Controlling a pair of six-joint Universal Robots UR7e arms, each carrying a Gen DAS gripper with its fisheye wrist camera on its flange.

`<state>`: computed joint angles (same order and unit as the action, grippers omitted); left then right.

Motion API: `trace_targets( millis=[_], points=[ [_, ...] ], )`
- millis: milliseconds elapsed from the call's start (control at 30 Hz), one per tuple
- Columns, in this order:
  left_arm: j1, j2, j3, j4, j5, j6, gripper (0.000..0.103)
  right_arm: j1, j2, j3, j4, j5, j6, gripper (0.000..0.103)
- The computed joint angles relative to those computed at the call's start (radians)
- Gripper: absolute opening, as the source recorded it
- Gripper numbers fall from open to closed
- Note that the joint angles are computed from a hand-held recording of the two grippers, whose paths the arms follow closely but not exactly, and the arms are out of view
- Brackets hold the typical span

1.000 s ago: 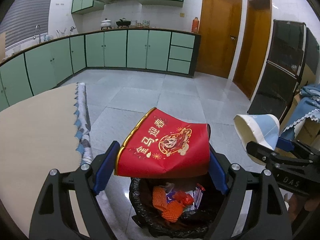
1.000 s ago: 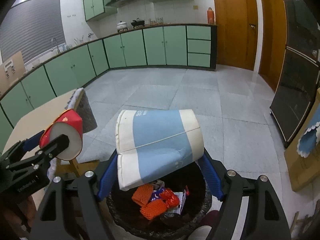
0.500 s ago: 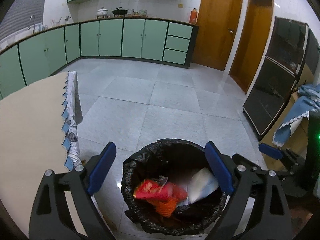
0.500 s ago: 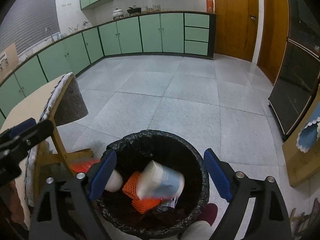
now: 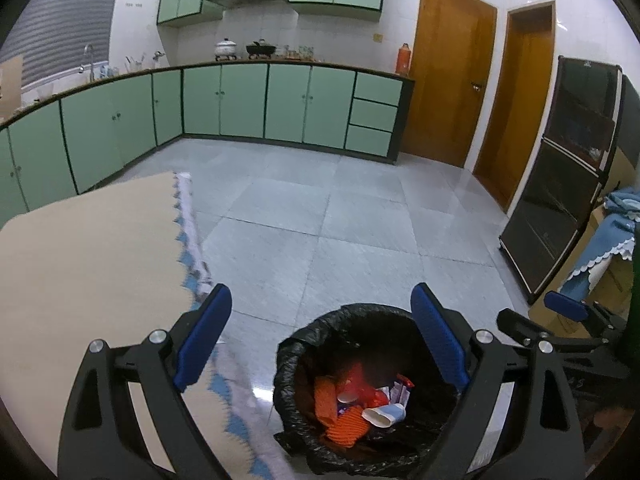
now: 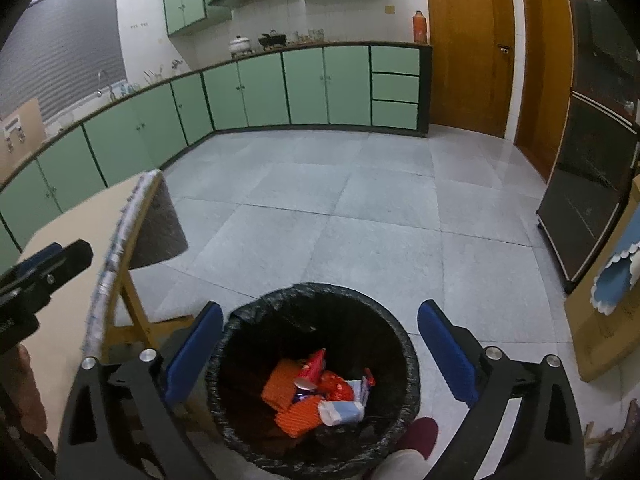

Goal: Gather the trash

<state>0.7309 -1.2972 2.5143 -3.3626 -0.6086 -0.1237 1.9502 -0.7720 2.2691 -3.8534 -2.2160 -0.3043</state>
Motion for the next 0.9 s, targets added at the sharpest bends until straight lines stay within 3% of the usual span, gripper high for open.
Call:
trace_targets(
  millis=[300,600,900],
  points=[
    [-0.104,-0.2,0.064,0.219,0.11,-0.11,0.09,0.111,-0.067,0.002,0.117,-0.013,0.053,0.097],
    [-0.234,-0.445,0.093,0.657,0.221,-0.366,0.093,0.218,-0.101,-0.001,0.165,-0.045,0.06,0.097],
    [-0.354,-0.668,0.076,1.123,0.268,-0.625,0.093,0.29,-0.127,0.0,0.187,-0.05,0.058,0.097]
  ],
)
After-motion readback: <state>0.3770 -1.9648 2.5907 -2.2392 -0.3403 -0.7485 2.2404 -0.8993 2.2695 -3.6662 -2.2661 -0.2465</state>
